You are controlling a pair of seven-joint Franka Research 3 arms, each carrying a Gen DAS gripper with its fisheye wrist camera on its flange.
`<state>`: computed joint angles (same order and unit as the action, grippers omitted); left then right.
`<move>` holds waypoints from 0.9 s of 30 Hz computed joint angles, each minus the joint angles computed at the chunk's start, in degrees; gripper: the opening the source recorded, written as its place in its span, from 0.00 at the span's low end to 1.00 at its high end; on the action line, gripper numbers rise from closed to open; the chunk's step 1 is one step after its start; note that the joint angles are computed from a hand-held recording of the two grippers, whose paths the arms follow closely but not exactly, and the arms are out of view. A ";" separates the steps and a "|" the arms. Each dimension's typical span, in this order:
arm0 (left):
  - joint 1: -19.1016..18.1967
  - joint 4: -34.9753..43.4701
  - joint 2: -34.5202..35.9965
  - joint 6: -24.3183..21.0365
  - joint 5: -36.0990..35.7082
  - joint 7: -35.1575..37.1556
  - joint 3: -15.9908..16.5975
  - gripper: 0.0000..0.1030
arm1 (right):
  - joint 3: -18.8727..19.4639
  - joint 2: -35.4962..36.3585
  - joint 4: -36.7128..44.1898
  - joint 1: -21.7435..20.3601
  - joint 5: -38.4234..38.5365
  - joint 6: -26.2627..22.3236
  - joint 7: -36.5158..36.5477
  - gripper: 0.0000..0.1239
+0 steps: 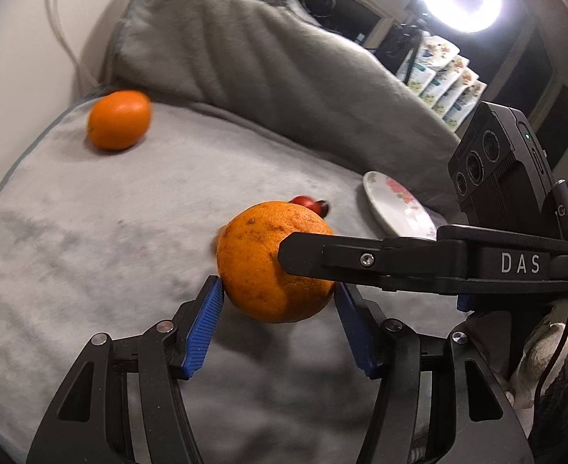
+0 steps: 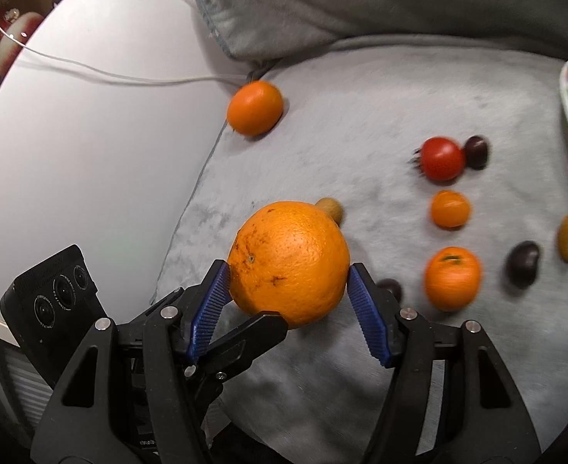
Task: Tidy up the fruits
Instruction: 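Carry the large orange onto the white plate and open the right tool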
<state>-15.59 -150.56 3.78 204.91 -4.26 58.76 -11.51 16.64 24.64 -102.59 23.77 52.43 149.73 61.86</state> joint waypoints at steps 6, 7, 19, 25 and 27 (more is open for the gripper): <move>-0.93 3.93 1.79 -0.48 1.42 1.38 -0.39 0.57 | -0.41 -4.69 -4.78 -1.49 3.79 3.13 -3.08 0.53; -1.09 4.65 2.10 -0.73 1.85 1.33 -0.38 0.57 | -0.60 -5.34 -5.39 -1.59 4.29 3.45 -3.36 0.53; -2.59 15.90 8.64 -4.59 10.37 -0.88 -0.31 0.57 | -3.68 -10.63 -10.92 -3.79 10.70 6.50 -7.05 0.53; -3.30 23.25 12.87 -7.64 14.43 -2.12 -0.77 0.57 | -5.19 -11.33 -11.71 -5.22 13.27 7.66 -8.64 0.53; -4.28 26.15 14.52 -9.05 15.22 -2.16 -0.31 0.57 | -5.69 -11.11 -11.40 -5.89 13.58 7.82 -9.07 0.53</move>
